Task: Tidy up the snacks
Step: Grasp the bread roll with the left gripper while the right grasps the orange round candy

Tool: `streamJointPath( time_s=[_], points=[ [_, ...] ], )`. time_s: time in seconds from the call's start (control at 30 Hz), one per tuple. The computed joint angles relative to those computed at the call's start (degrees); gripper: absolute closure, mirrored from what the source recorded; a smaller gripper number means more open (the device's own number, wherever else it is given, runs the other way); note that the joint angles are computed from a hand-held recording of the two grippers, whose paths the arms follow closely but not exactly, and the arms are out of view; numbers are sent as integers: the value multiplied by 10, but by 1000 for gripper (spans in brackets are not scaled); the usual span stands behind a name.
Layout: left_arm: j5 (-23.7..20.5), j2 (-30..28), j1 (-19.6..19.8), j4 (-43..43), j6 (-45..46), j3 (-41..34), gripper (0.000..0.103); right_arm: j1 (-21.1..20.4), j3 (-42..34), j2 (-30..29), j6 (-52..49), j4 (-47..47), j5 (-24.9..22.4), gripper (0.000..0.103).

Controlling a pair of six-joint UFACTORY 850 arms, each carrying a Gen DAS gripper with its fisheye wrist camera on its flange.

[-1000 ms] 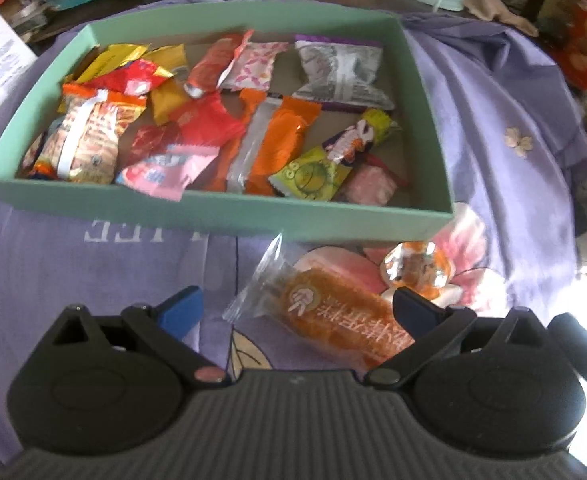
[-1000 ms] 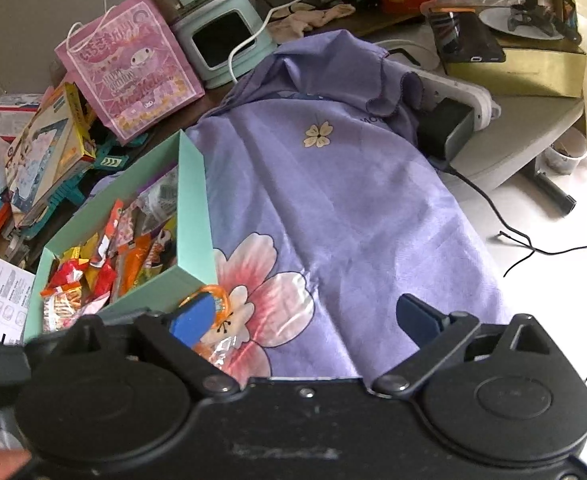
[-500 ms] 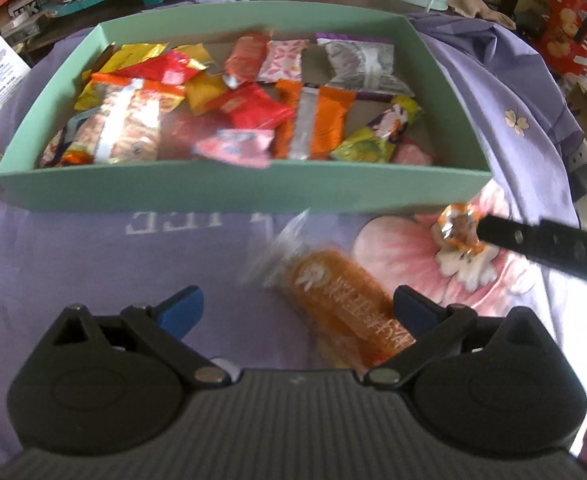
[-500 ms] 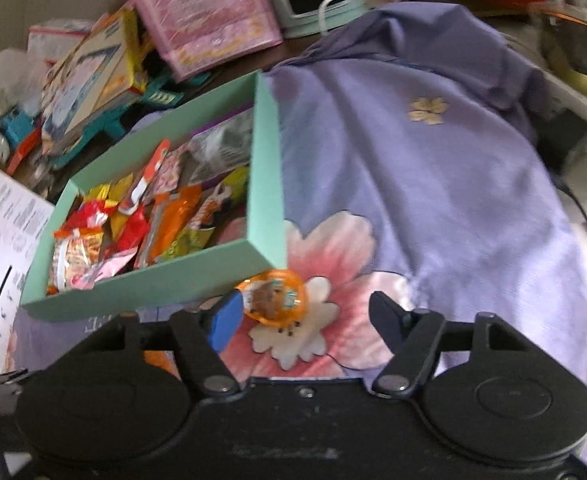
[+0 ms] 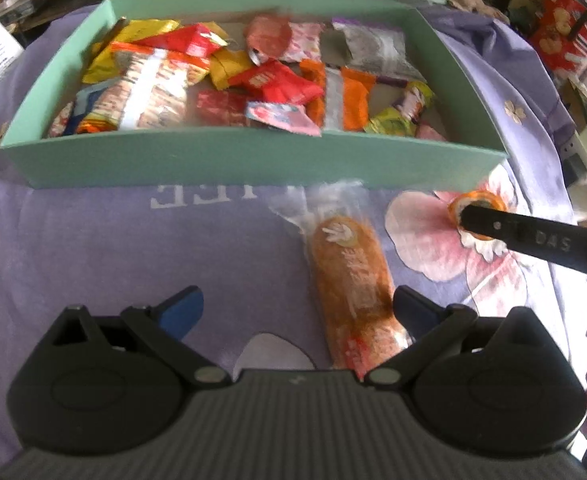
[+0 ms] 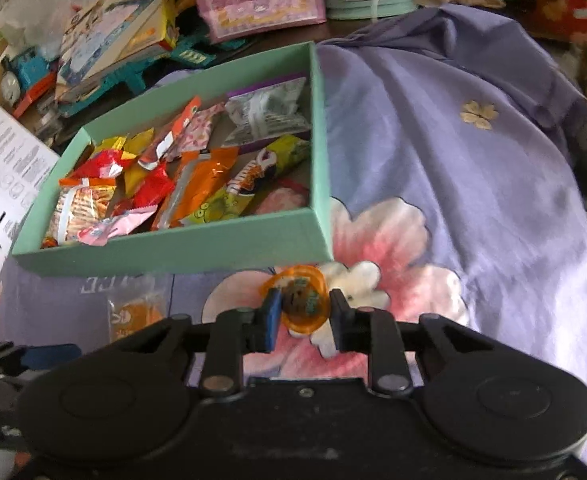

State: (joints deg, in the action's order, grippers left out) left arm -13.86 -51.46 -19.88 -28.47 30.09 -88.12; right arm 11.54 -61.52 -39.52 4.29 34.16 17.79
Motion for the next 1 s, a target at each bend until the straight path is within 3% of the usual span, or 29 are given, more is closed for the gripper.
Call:
streamJointPath(
  time_s=[0.13,0.2,0.27,0.33,0.37,0.53,0.87,1.0],
  points=[
    [-32,-8,-7,25,-2,-8,1,1,51,28,64,-11,21,78],
    [-10,-2,-14,23,12,5,8,4,73,39,90,-13,27,78],
    [8,1,-19,25,19,12,20,6,92,46,112,-18,35,78],
    [27,7,-23,2,49,21,51,9,104,52,122,-15,41,78],
    [22,8,-21,-30,85,20,60,11,108,55,124,-13,44,78],
    [24,21,-15,-38,111,39,64,16,115,72,103,5,59,78],
    [-22,86,14,-335,469,74,64,19,107,104,66,19,88,78],
    [-30,72,18,-346,475,16,64,11,79,107,40,28,92,78]
  ],
)
